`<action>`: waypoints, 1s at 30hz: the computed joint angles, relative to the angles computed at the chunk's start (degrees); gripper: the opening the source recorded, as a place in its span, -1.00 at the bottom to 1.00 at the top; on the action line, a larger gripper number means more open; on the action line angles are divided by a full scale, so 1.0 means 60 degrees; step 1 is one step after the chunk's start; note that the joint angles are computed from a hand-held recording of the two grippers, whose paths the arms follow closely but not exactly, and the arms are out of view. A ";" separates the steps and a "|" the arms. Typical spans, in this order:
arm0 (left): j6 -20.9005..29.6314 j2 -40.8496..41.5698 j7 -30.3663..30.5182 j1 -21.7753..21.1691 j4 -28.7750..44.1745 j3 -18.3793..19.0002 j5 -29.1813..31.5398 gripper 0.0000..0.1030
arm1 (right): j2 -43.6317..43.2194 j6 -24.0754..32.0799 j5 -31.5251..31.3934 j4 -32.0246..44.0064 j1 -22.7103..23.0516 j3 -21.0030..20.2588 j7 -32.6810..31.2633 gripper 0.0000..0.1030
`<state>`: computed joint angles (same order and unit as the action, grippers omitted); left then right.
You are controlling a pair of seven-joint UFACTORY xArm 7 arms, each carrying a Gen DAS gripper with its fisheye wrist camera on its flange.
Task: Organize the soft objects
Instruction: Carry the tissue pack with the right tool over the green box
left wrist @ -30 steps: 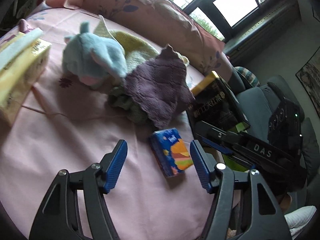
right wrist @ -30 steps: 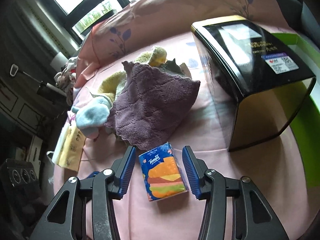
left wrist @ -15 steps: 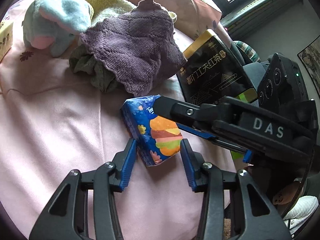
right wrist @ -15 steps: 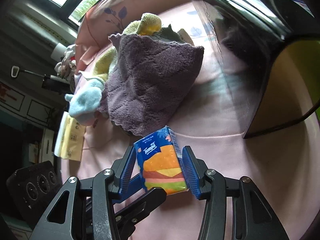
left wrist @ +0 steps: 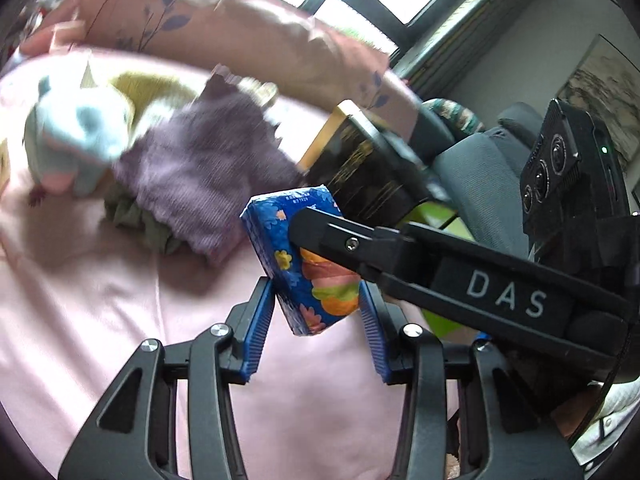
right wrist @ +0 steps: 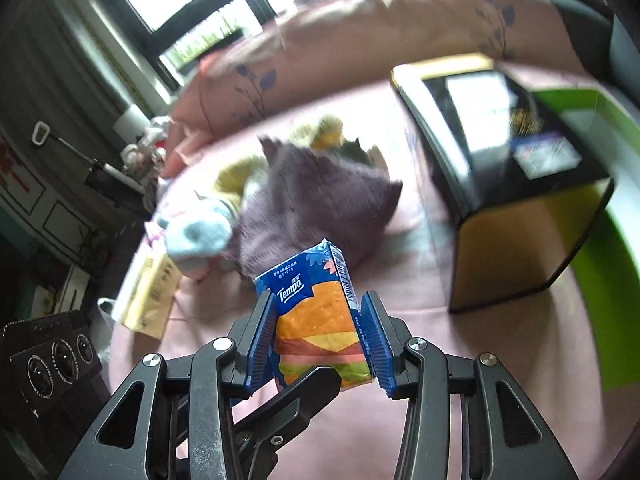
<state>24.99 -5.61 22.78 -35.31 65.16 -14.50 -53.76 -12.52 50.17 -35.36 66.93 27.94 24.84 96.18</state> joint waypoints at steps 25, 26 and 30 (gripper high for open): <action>0.0925 0.3441 0.0612 -0.1141 0.5206 -0.1631 0.2121 -0.17 | -0.6400 0.2591 0.0403 -0.2600 -0.2465 0.1901 0.1487 -0.08; 0.0968 0.3516 0.0520 -0.1193 0.5285 -0.1675 0.2304 -0.17 | -0.6634 0.2561 0.0568 -0.2750 -0.2520 0.1885 0.1513 -0.08; 0.1250 0.4082 0.0167 -0.1402 0.5887 -0.1817 0.2926 -0.17 | -0.7407 0.2526 0.1234 -0.3262 -0.2855 0.1904 0.1578 -0.08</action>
